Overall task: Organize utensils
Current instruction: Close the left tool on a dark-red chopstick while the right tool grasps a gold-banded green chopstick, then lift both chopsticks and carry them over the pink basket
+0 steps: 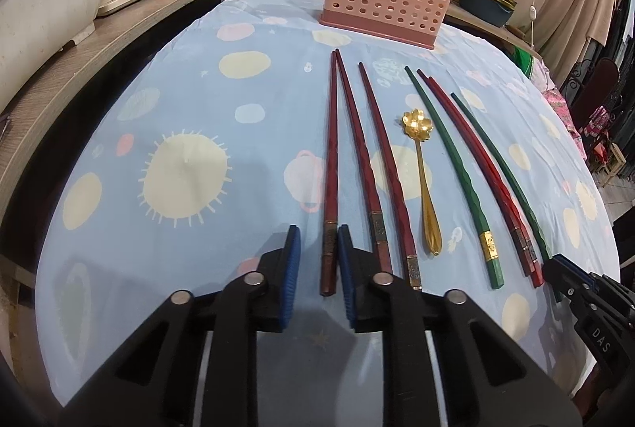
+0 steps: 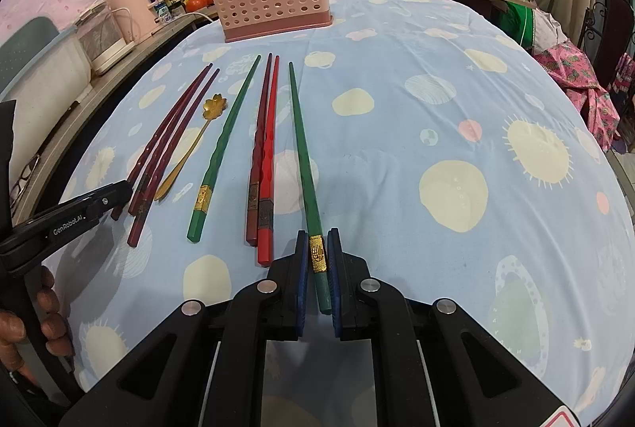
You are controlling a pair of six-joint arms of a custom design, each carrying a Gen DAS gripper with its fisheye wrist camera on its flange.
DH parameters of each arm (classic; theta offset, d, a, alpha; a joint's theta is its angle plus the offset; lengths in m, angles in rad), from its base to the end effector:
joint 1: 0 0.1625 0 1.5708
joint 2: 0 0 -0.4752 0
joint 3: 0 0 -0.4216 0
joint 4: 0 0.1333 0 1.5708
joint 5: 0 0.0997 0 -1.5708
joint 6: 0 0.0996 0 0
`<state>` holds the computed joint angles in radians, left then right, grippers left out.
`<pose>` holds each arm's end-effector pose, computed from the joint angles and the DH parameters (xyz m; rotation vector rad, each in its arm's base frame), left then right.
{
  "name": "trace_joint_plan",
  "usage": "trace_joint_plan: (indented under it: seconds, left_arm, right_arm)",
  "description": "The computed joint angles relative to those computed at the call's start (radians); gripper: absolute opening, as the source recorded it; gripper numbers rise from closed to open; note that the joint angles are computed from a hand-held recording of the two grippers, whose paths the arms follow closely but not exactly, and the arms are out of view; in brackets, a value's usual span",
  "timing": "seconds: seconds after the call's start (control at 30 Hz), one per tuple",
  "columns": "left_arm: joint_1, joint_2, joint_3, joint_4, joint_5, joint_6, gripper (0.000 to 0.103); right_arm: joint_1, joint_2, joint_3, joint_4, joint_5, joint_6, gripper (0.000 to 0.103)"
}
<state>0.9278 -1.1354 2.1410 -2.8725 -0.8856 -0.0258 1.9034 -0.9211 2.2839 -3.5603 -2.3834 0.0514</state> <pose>-0.1691 -0.5532 0.1927 0.6358 2.4346 -0.6481 0.2194 -0.4484 0.1314 0.0048 -2.3247 0.9214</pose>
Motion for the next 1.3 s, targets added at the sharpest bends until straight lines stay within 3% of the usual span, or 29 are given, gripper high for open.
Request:
trace_joint_plan:
  seconds: [0.07, 0.83, 1.3]
  left_arm:
    - [0.002, -0.004, 0.000, 0.007, -0.012, -0.001, 0.008]
    - [-0.014, -0.079, -0.009, 0.026, -0.046, -0.027, 0.007]
    - [-0.041, -0.088, -0.086, -0.034, -0.052, 0.026, 0.007]
  right_arm:
    - [0.000, 0.000, -0.001, 0.001, 0.000, 0.000, 0.009]
    - [0.042, -0.047, -0.007, -0.043, -0.001, -0.034, 0.008]
    - [0.069, -0.104, -0.094, -0.132, 0.014, -0.156, 0.007]
